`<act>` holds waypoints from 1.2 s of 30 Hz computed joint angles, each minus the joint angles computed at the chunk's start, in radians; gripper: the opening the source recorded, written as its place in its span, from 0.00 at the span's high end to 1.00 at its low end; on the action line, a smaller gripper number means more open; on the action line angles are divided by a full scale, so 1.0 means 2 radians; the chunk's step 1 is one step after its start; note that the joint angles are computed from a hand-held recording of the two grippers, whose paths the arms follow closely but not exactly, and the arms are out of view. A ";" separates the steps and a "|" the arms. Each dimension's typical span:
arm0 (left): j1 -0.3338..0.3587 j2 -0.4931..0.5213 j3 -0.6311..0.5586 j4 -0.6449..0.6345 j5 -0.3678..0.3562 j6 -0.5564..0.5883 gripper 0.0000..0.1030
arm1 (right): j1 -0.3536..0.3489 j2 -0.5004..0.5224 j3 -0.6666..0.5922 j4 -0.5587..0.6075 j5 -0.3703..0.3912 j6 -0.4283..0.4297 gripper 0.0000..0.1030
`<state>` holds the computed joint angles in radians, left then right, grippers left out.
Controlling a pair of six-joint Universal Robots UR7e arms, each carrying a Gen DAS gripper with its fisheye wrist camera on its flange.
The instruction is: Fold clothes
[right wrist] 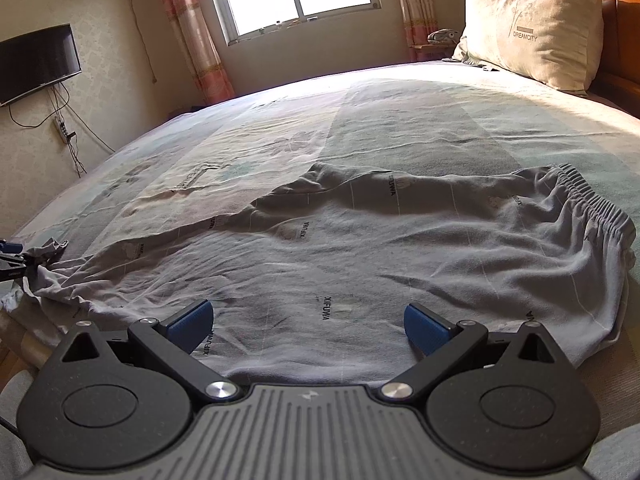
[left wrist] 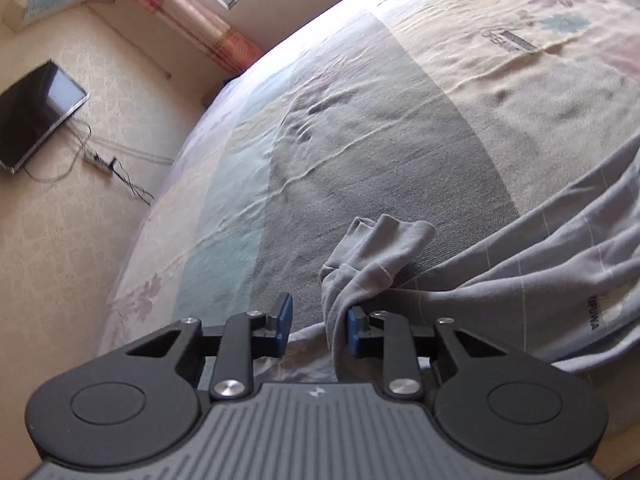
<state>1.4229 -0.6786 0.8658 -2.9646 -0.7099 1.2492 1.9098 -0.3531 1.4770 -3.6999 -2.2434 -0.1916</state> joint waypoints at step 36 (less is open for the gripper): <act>0.153 -0.060 -0.043 0.188 -0.423 -0.645 0.54 | 0.013 0.054 -0.073 0.007 -0.071 -0.093 0.00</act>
